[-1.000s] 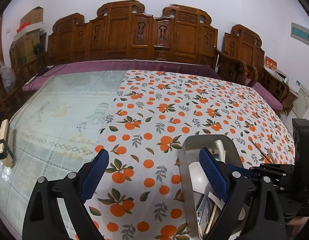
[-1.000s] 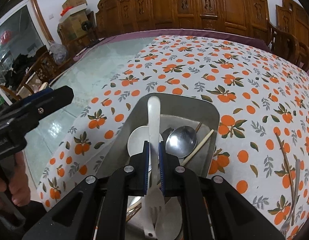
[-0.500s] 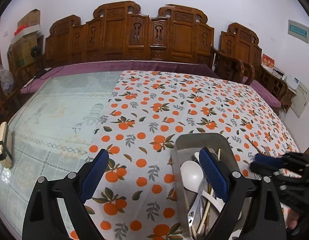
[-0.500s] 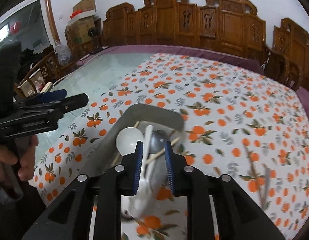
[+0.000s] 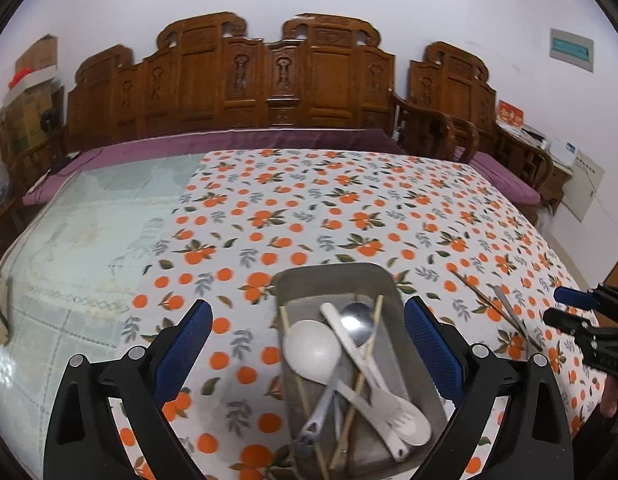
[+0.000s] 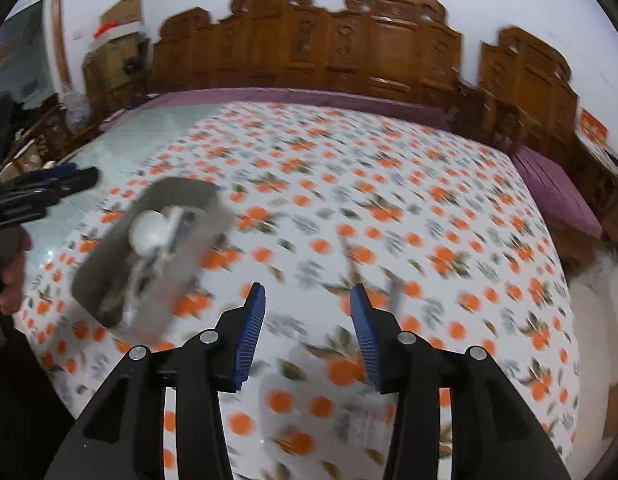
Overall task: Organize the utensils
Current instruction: 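Grasp a metal fork from the pile with the right tool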
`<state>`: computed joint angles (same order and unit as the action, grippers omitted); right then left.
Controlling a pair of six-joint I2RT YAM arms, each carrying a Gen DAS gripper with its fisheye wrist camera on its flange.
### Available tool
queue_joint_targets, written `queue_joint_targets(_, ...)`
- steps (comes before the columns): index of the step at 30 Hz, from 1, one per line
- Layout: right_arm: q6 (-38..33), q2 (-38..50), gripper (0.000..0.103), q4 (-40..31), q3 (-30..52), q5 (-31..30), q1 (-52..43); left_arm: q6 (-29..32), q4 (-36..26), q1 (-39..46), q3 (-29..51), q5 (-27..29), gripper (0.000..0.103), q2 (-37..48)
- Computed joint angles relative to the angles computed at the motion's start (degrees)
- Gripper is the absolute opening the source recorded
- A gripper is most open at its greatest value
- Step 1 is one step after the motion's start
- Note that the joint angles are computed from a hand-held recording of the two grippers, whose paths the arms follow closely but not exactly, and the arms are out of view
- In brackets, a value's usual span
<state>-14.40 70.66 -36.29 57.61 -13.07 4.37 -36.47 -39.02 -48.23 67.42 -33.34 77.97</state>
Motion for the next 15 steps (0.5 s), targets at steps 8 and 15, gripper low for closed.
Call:
queue_joint_targets(8, -3.7, 3.6, 0.036, 0.9, -2.8, -0.9, -7.9, -1.1, 0.6, -4.5, 3.4, -0.2, 0.093, 4.6)
queue_joint_targets(15, -2.6, 7.9, 0.029, 0.9, -4.7, 1.8, -5.9, -0.9, 0.6, -8.0, 5.6, -0.7, 0.093, 8.5)
